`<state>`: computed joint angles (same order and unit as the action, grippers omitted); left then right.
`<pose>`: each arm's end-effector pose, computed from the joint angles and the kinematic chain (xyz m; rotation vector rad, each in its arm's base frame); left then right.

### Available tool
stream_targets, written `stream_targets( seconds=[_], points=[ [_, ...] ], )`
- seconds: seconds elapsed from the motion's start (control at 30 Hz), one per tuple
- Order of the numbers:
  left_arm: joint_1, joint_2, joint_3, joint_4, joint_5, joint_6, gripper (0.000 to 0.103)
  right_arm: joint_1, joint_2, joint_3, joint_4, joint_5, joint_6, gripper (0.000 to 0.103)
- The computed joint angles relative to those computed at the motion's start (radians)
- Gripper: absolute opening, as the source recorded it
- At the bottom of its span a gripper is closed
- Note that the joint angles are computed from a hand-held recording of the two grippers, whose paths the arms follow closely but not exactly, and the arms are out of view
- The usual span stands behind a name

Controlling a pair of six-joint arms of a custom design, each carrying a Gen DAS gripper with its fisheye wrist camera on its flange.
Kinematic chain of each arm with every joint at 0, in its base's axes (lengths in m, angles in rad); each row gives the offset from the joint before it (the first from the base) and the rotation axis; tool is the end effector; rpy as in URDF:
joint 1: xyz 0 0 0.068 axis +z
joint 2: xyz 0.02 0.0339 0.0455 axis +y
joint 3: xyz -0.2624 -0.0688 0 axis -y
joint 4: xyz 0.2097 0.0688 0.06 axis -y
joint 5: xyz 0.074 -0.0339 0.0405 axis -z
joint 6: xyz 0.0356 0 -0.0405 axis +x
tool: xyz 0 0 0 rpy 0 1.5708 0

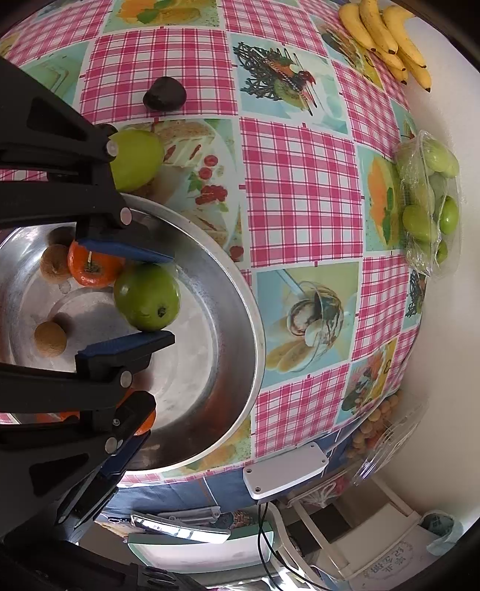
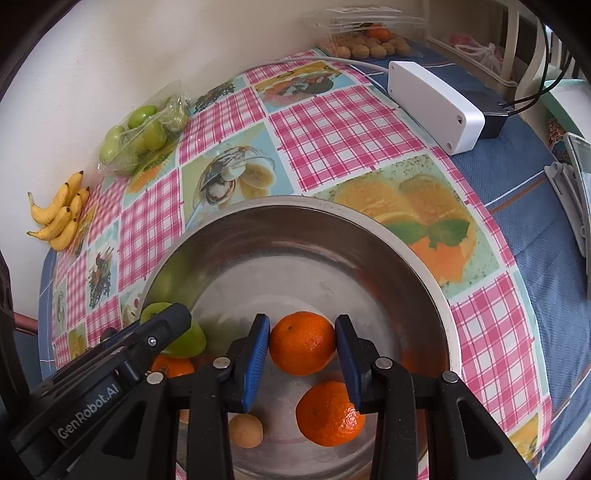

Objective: Organize fruits
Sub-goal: 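Carry the mango and the tangerine over the steel bowl with both grippers, then open both grippers to drop the mango and tangerine into the bowl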

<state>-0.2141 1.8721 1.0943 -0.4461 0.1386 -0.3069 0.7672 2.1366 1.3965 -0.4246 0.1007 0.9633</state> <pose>0.3180 -0.0742 0.1569 -0.0967 2.8235 -0.3170 0.2899 0.2745 0.1374 0.3011 2.7661 0.3452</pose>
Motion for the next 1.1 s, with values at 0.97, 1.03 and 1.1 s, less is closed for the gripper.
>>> stream_targets(
  seconds=[0.97,1.03,1.1],
  points=[
    [0.124,-0.218,-0.108,-0.045,-0.026,0.055,0.063,0.047,-0.024,0.086,-0.123,0.085,-0.048,0.070],
    [0.154,-0.238,-0.133,-0.042,-0.050,0.076,0.063,0.057,-0.034,0.089,-0.133,0.103,-0.044,0.070],
    [0.180,-0.246,-0.151,-0.039,-0.056,0.086,0.063,0.071,-0.041,0.092,-0.143,0.118,-0.038,0.070]
  ],
)
